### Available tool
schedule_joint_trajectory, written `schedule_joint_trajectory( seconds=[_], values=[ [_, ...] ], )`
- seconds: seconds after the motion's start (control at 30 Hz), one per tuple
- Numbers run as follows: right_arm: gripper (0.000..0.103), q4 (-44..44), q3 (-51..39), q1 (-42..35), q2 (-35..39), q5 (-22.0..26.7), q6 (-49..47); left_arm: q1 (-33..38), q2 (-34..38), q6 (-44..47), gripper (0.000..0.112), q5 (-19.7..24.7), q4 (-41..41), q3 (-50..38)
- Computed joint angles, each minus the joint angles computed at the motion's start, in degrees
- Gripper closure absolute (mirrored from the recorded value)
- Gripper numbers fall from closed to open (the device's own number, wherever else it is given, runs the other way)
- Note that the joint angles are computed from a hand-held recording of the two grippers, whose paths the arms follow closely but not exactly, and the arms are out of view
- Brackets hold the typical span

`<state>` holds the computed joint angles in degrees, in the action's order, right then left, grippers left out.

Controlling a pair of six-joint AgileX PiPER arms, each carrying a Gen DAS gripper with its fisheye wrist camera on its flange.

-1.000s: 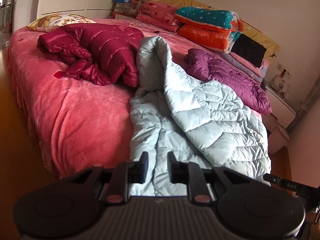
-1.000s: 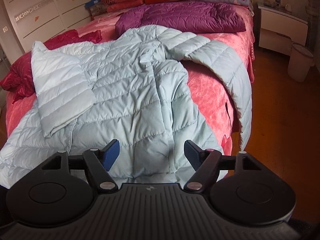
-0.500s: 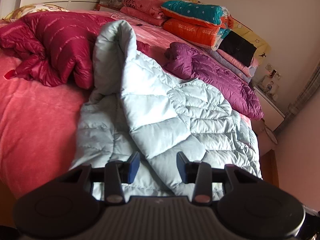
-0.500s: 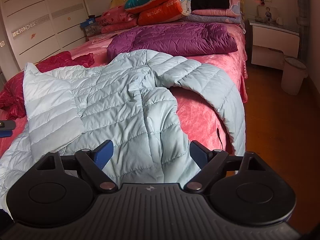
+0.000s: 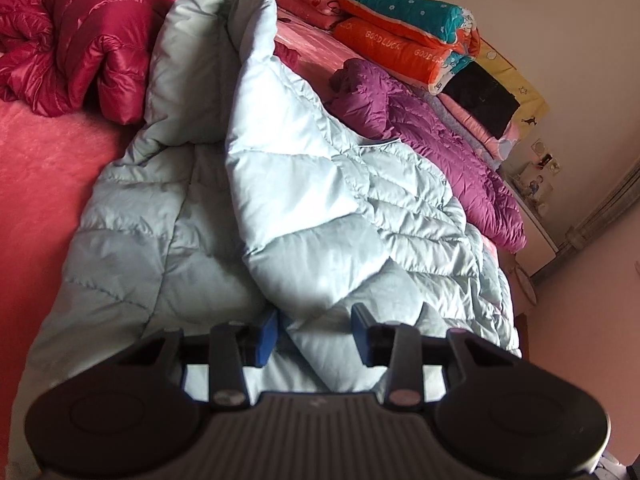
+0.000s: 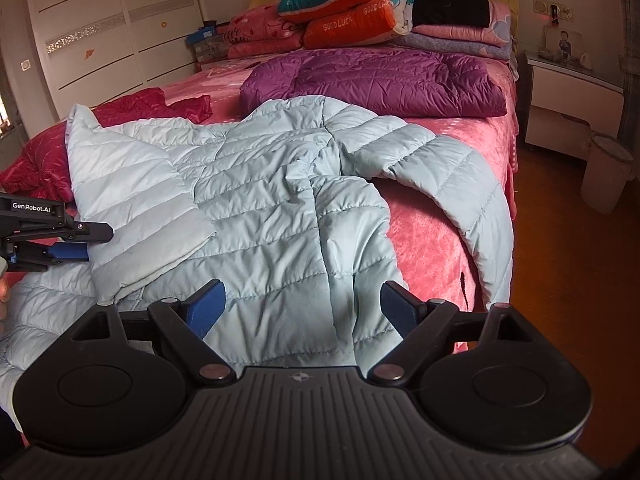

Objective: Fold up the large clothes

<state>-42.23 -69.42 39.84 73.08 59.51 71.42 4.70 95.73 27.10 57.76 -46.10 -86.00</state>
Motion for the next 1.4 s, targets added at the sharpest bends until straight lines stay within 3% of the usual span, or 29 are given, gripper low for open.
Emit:
schedule_joint_trajectory(
  seconds=[0.17,0.23,0.3,0.37,0.47,0.67,0.83,1.0,1.17,1.4],
  values=[
    [0.000,1.6,0.0,-1.9,0.3,-1.5,-0.2,-1.3,1.5,1.4,0.056,-1.5,-2.7,0.2],
    [0.000,2.1,0.1,-2.3,0.3,-2.0,-0.1,-2.3,1.6,2.3,0.055,-2.3,-3.1,0.6],
    [0.000,2.7,-0.2,-2.8,0.7,-2.2,-0.4,-4.1,1.8,1.3,0.062,-3.9,-0.8,0.2],
    [0.000,3.2,-0.4,-3.2,1.0,-2.3,-1.0,-5.0,2.1,0.4,0.096,-5.2,1.0,-0.6],
    [0.000,3.6,-0.8,-3.4,1.5,-2.5,-1.7,-3.9,2.7,-0.2,0.109,-4.5,-0.1,-2.0],
    [0.000,5.4,-1.6,-4.9,2.7,-3.0,-3.8,2.2,2.9,-1.8,0.111,-2.4,-6.0,-8.6],
    [0.000,6.8,-2.1,-6.1,3.6,-3.7,-5.0,9.6,7.3,-7.1,0.111,-1.7,-11.0,-22.8],
    [0.000,6.9,-2.6,-6.0,4.5,-4.0,-5.9,16.3,13.5,-18.2,0.111,-6.9,-10.9,-36.5],
    [0.000,6.1,-2.6,-5.6,5.0,-3.1,-6.4,22.7,16.0,-23.9,0.111,-13.6,-9.0,-39.1],
    [0.000,5.1,-3.2,-7.3,6.9,-3.7,-5.5,23.2,21.8,-39.6,0.106,-10.1,12.0,-49.5]
  ],
)
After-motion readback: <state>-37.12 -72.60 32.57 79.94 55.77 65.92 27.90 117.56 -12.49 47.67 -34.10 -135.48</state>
